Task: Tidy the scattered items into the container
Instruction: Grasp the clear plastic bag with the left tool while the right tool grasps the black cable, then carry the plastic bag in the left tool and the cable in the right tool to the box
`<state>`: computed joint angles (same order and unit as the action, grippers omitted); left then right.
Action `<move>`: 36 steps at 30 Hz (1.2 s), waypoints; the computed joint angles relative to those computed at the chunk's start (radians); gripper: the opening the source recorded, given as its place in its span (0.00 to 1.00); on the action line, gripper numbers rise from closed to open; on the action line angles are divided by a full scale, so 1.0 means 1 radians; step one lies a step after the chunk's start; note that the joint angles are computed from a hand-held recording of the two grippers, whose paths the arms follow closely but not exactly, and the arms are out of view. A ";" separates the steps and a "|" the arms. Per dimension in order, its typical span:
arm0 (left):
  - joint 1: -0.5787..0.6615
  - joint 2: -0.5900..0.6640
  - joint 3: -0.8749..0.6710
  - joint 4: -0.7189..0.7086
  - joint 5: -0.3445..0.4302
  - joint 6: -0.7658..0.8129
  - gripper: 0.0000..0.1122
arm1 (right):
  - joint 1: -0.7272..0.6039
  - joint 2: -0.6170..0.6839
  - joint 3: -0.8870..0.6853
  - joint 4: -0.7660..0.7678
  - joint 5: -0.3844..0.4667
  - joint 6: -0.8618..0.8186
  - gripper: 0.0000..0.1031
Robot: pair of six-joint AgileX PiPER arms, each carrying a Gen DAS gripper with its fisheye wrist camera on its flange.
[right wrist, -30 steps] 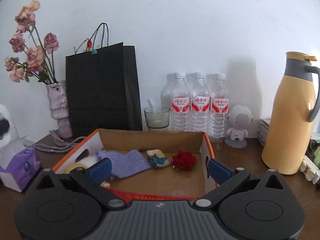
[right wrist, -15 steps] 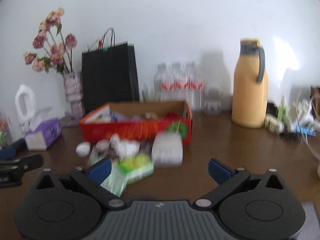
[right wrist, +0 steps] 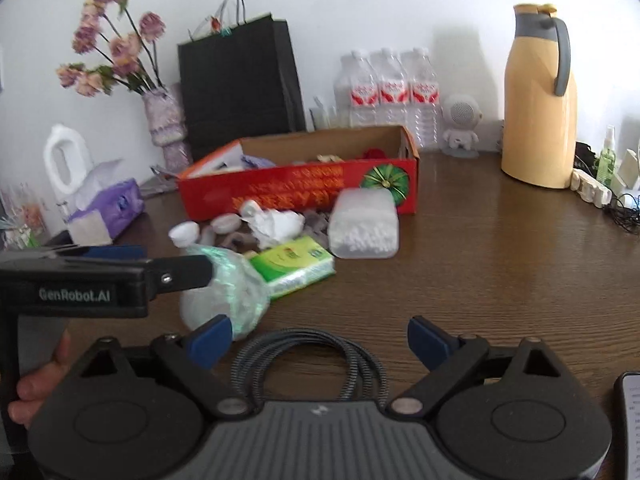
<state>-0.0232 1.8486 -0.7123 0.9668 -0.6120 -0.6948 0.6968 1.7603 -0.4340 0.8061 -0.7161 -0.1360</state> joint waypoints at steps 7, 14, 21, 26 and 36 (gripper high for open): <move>-0.046 0.041 -0.029 -0.072 0.089 0.055 0.38 | -0.034 -0.058 0.060 -0.031 0.082 -0.022 0.84; -0.024 -0.052 0.055 -0.337 0.144 0.259 0.35 | -0.041 -0.057 0.067 -0.189 0.111 0.057 0.71; -0.046 -0.183 0.201 -0.606 0.116 0.439 0.37 | -0.125 -0.036 0.078 -0.483 0.092 0.134 0.68; -0.047 -0.231 0.279 -0.693 0.057 0.473 0.37 | -0.161 -0.168 0.161 -0.568 0.072 0.273 0.70; 0.002 -0.187 0.298 -0.574 -0.030 0.400 0.38 | -0.259 -0.092 0.167 -1.030 0.043 0.866 0.70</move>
